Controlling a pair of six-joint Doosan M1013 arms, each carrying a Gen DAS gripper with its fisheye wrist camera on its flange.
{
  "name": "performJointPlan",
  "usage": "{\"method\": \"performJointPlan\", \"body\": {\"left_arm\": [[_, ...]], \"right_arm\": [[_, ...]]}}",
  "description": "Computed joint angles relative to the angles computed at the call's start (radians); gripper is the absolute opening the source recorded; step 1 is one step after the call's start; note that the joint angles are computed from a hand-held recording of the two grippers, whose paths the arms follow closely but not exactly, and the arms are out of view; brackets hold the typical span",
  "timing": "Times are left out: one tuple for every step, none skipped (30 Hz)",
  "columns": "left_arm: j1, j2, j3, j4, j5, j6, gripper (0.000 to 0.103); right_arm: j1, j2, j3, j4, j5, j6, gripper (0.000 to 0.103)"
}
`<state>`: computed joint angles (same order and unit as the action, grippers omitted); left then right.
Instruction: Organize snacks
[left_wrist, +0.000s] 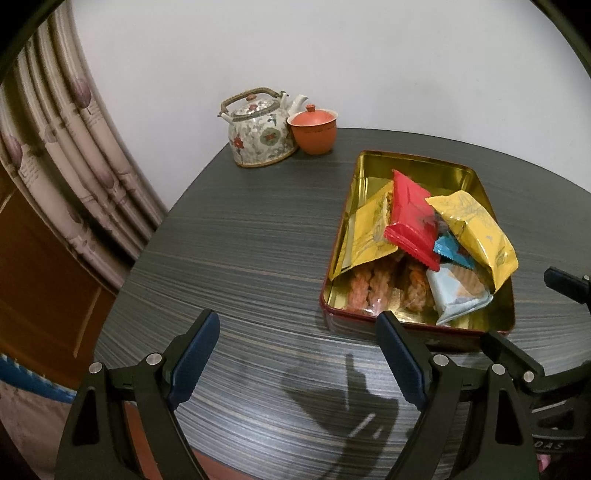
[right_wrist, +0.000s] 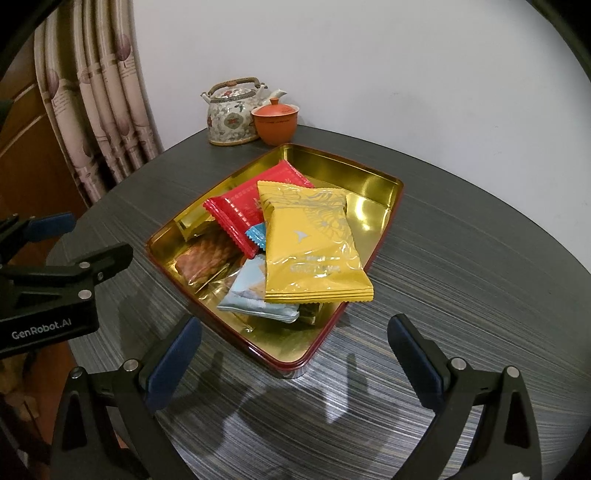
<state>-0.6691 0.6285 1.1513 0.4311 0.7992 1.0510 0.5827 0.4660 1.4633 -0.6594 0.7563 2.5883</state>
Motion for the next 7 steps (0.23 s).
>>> {"method": "performJointPlan", "body": {"left_arm": [[0.002, 0.000, -0.002, -0.021, 0.001, 0.012, 0.086], [0.004, 0.000, -0.002, -0.034, -0.002, 0.017, 0.086], [0.005, 0.000, -0.001, -0.040, -0.002, 0.018, 0.086], [0.006, -0.001, 0.000, -0.042, -0.004, 0.017, 0.086], [0.007, -0.001, 0.000, -0.041, -0.004, 0.016, 0.086], [0.007, -0.001, 0.000, -0.040, -0.002, 0.015, 0.086], [0.007, -0.001, 0.000, -0.040, 0.000, 0.017, 0.086]], "right_arm": [[0.000, 0.000, -0.001, 0.002, 0.000, -0.002, 0.100], [-0.001, 0.001, -0.002, 0.002, 0.002, -0.001, 0.100], [0.000, 0.000, 0.000, 0.001, 0.000, -0.001, 0.100], [-0.001, -0.001, 0.001, 0.002, -0.002, -0.001, 0.100], [-0.002, -0.001, 0.001, 0.004, -0.004, -0.002, 0.100], [-0.001, 0.000, 0.000, 0.003, -0.002, -0.001, 0.100], [-0.001, 0.000, 0.000, 0.001, -0.002, 0.002, 0.100]]}}
